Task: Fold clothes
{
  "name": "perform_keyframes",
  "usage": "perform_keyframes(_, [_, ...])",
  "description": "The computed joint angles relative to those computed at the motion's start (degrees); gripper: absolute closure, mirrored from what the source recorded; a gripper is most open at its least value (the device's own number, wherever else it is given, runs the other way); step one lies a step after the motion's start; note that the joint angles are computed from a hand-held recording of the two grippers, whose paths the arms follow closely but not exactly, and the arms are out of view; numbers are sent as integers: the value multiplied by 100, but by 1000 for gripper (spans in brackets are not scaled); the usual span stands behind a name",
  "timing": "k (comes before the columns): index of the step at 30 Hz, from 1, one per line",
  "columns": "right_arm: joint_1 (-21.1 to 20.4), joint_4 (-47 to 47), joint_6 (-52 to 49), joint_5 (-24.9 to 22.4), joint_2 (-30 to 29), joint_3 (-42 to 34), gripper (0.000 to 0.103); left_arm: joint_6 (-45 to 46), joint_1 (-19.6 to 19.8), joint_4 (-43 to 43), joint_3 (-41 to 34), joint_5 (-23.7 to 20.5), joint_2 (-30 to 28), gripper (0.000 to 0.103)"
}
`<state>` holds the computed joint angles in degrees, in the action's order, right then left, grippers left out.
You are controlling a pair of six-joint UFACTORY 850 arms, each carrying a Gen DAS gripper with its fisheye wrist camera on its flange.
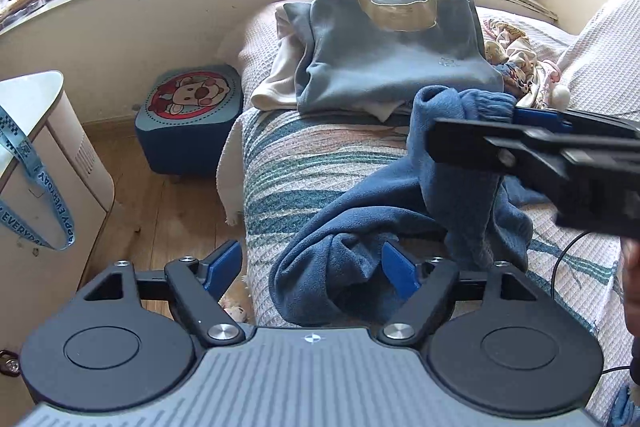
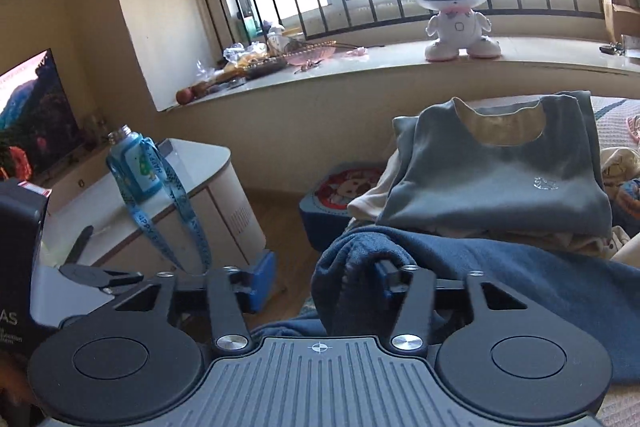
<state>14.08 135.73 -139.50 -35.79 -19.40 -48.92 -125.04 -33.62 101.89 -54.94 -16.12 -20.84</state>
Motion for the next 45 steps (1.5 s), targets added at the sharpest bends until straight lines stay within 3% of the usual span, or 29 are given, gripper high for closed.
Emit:
perform_keyframes(4, [-184,-225,20,-140,302,318,33,-351,-27,393,-7,60,-7,25])
perform_keyframes(11, [-503,92,-218,190,749,777,33,-572,-125,681,-83,196,-87,22])
perform_keyframes(19, [-625,910,-938,870,557,810,33,-1083,-124,1284,-289,515,-340,22])
perform_keyframes(22, [-620,740,-841,959,380,695,33,-1283,-132,1522,-390,546,-486,31])
perform_keyframes(25, [-564,380,-685,1110,236,575,33,-1517,-103,1683,-489,547,-617,65])
perform_keyframes(27, [-509,173,-631,1237,135,495,33,-1626,-74,1740,-542,539,-677,68])
perform_keyframes(32, [-451,-878,150,1440,-68,363,33,-1140,-21,1264,-634,404,-721,90])
perform_keyframes(37, [-405,-1645,886,1439,-330,186,35,-1102,58,1178,-633,53,-624,92])
perform_keyframes(38, [-396,-1645,950,1409,-382,147,37,-1092,75,1172,-630,5,-598,92])
perform_keyframes(40, [-367,-1530,926,1422,-426,98,68,-993,95,1110,-619,-70,-549,92])
perform_keyframes(42, [-349,-1436,901,1438,-434,65,85,-896,101,1026,-600,-115,-535,92])
perform_keyframes(45, [-500,-2165,1565,977,-329,83,88,-806,123,915,-575,-144,-521,92])
